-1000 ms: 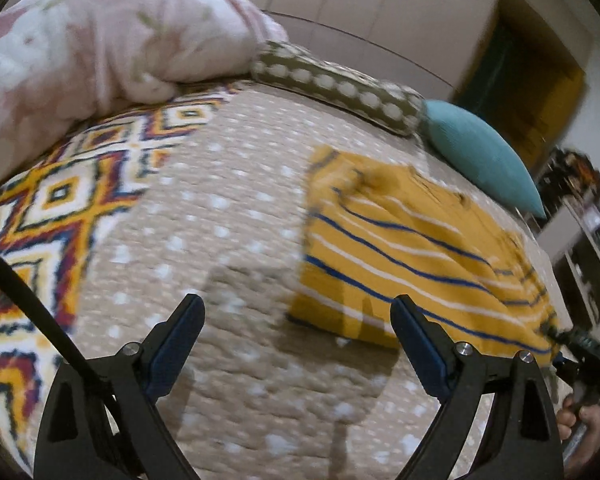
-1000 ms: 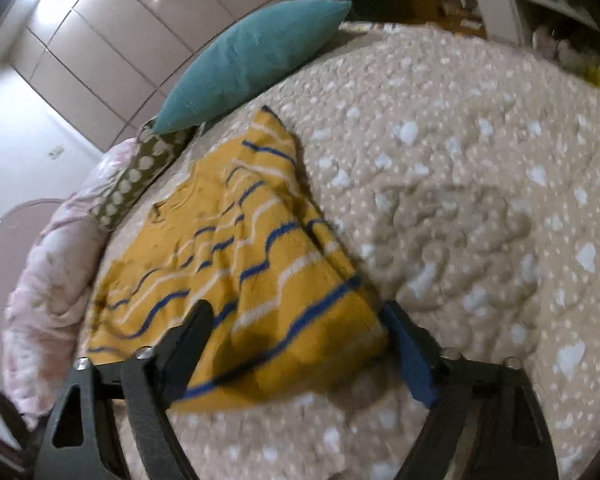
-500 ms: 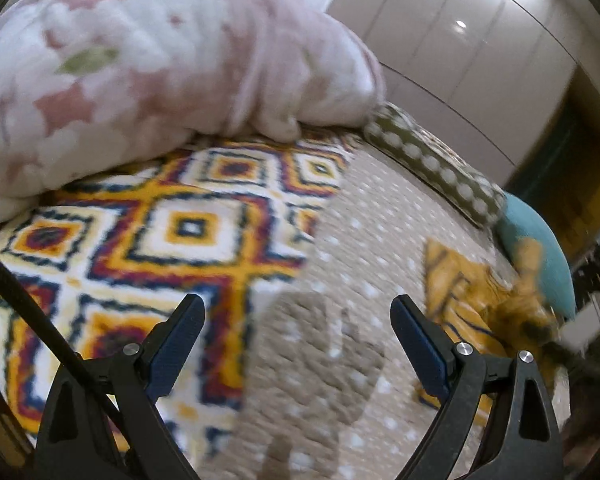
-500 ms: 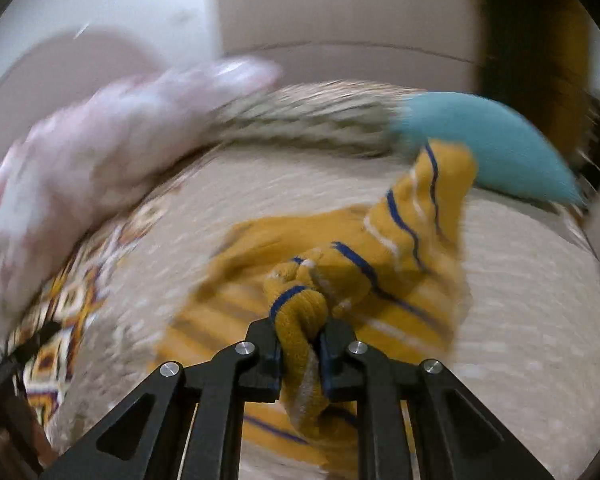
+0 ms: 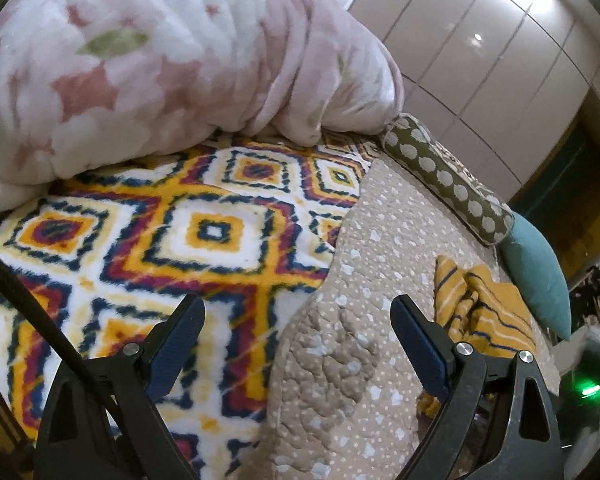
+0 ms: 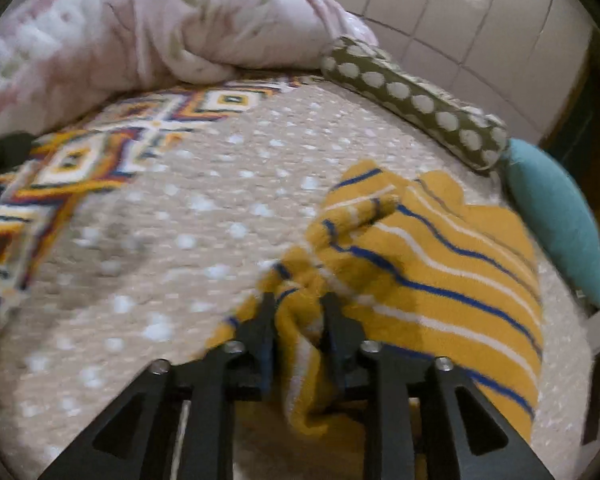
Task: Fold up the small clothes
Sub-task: 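Grasp the folded sweater edge with the right tool and lift it, then fold the held sweater edge over onto the sweater with the right tool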
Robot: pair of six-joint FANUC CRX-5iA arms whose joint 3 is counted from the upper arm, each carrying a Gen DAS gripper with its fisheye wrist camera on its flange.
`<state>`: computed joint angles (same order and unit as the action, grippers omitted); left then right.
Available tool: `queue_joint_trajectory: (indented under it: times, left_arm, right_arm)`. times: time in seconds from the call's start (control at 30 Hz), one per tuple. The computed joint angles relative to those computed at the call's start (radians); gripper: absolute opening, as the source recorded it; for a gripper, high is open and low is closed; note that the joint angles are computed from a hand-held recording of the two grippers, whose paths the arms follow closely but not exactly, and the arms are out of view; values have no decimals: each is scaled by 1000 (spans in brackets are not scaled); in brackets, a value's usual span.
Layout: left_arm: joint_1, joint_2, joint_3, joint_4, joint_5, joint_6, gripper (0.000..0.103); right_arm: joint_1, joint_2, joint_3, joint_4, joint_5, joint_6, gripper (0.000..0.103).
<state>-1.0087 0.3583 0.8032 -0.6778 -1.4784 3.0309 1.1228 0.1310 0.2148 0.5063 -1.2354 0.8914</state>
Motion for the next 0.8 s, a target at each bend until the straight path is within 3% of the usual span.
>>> queue_joint_trajectory:
  times: [0.07, 0.13, 0.27, 0.4, 0.47, 0.6, 0.63, 0.67, 0.7, 0.8]
  left_arm:
    - [-3, 6, 9, 0, 4, -10, 93]
    - [-4, 10, 16, 0, 7, -16, 93]
    - [2, 19, 25, 14, 19, -15, 93]
    - [4, 32, 38, 28, 33, -34, 93]
    - [8, 29, 27, 47, 72, -41, 93]
    - [18, 54, 54, 101, 134, -112, 93]
    - [17, 65, 69, 104, 134, -127, 93]
    - [14, 74, 82, 104, 131, -137, 93]
    - [13, 82, 95, 103, 125, -144, 93]
    - [10, 83, 99, 94, 124, -130, 93]
  right_arm:
    - [-28, -72, 15, -143, 49, 28, 39]
    - [-49, -103, 22, -188, 76, 27, 39]
    - [-85, -105, 49, -94, 44, -33, 39]
    - [-155, -4, 176, -144, -18, -8, 40]
    - [-187, 88, 277, -170, -83, -1, 51]
    - [-219, 236, 389, -84, -181, -38, 54]
    - [-234, 255, 408, -96, -198, -29, 52]
    - [-249, 270, 427, -123, -213, -15, 31]
    - [-257, 275, 431, -131, -225, -10, 20]
    - [-260, 213, 360, -128, -145, -53, 11]
